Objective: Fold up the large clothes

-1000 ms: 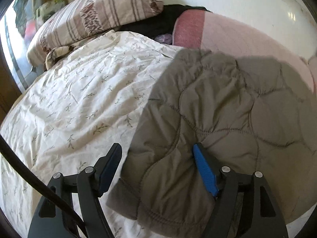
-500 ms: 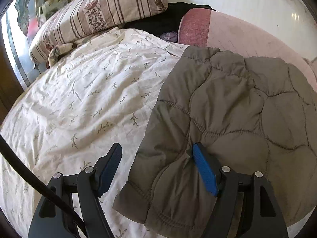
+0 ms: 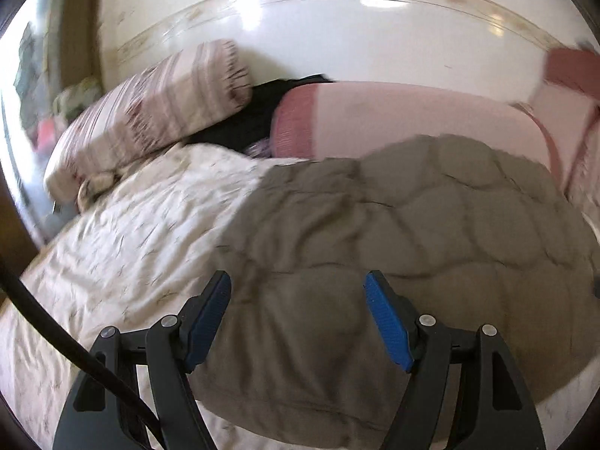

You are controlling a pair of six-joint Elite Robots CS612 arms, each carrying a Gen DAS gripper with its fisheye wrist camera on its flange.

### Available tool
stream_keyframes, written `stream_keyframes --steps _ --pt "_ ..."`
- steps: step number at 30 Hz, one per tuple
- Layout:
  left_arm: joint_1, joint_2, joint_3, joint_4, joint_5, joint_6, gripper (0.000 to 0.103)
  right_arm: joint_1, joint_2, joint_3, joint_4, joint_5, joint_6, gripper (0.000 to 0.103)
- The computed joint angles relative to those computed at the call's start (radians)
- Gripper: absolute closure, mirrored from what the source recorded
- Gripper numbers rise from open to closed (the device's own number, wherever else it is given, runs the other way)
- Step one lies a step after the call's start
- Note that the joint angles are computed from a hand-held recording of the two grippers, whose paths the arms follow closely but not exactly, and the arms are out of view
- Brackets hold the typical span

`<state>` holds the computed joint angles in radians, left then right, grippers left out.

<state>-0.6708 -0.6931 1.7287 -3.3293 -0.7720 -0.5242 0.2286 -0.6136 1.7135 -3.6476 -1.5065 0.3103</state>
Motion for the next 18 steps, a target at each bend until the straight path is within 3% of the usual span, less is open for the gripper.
stream_keyframes --steps 3,10,18 --pt "-0.010 0.017 -0.020 0.018 -0.003 0.052 0.030 0.017 0.009 -0.021 0.024 0.000 -0.029 0.080" --pt "0.001 0.024 -0.036 0.073 -0.049 0.023 0.030 0.023 0.023 -0.046 0.095 -0.012 -0.032 0.080" --pt "-0.001 0.027 -0.037 0.082 -0.041 0.030 0.030 0.023 0.028 -0.052 0.115 -0.011 -0.042 0.078"
